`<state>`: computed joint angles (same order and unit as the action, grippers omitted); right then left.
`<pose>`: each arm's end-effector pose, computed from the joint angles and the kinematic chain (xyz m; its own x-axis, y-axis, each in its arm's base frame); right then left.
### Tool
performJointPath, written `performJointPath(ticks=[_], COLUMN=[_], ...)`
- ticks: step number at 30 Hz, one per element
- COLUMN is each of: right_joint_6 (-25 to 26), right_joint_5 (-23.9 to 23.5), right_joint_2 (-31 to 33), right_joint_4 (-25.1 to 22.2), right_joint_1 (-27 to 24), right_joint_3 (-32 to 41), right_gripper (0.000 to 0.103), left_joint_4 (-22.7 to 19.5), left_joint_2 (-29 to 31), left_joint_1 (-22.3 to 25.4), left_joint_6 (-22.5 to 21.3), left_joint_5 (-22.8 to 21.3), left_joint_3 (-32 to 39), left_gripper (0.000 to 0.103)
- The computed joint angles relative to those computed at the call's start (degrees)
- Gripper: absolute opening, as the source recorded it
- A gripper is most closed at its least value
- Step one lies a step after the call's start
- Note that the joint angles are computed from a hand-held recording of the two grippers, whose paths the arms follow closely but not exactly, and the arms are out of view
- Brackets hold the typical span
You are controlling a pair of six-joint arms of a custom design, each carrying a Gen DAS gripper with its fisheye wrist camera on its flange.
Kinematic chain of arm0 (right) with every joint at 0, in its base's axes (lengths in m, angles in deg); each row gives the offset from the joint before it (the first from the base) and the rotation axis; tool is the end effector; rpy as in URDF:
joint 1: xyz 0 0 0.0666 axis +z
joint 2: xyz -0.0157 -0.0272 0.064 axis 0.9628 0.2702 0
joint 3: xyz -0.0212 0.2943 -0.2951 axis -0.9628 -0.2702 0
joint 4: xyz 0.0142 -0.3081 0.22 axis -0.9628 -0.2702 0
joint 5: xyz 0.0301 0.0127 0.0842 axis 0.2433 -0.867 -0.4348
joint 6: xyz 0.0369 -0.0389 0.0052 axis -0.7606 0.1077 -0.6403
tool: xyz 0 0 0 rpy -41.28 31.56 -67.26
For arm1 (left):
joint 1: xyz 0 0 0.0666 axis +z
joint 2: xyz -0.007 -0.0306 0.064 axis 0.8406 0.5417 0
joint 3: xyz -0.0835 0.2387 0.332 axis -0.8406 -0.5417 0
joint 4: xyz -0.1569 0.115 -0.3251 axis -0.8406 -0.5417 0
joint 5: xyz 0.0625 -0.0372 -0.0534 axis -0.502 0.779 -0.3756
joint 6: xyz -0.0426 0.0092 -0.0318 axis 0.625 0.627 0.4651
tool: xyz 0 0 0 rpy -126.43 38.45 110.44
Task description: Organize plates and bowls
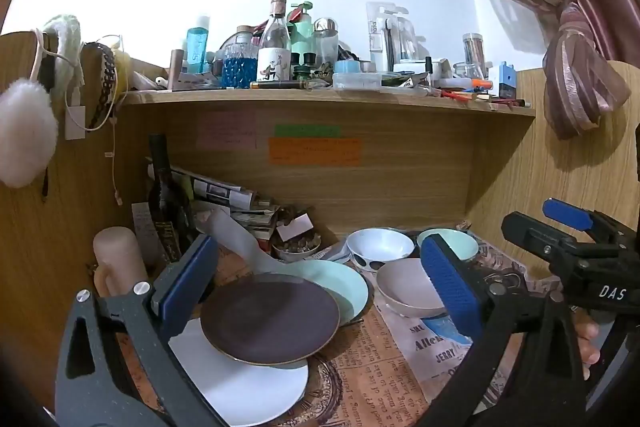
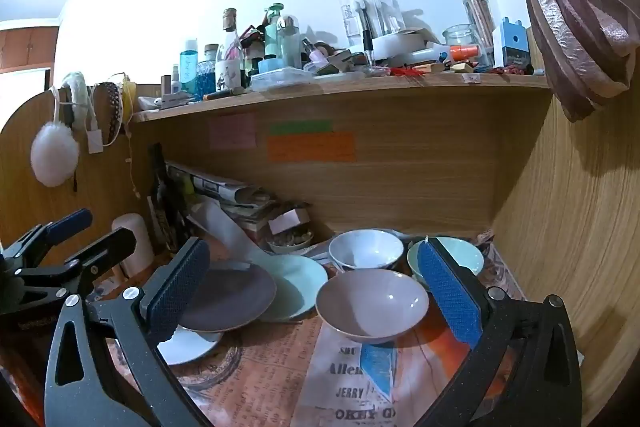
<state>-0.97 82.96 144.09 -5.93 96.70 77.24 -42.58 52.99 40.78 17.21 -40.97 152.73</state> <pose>0.4749 0.1711 0.3341 -0.0917 0.1015 -0.9906 0.2867 0.9554 0.0714 0.5682 -0.1801 0.3824 -0.1562 0.0857 -0.9840 0.5796 0.8147 -0.0210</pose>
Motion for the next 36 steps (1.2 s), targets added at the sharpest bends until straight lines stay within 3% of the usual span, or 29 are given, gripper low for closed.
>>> performJointPath(ticks=[7,8,16,36], right_joint_6=[0.2,0.2,1.0,1.3], right_joint_5=[0.4,0.6,-0.1,0.1], right_joint_2=[-0.5,-0.4,-0.1,0.2], right_joint_4=[-1.6,-1.9,0.8,0.8], right_joint_1=[0.3,0.3,0.1,0.5], right_joint_3=[0.4,0.7,0.1,0.9], right_gripper=[0.103,0.103,0.103,0.103], left_joint_4=[-1.2,0.3,0.1,0.3], left_joint_2=[0.0,0.0,0.6,1.2], left_joint_1=[0.0,0.2,0.0,0.0], left_joint_6=[0.9,0.7,0.8,0.9], left_joint_5=[-0.1,0.2,0.1,-0.5], left_joint_3=[1.1,0.5,1.2,1.8], left_gripper=[0.103,0.103,0.103,0.103])
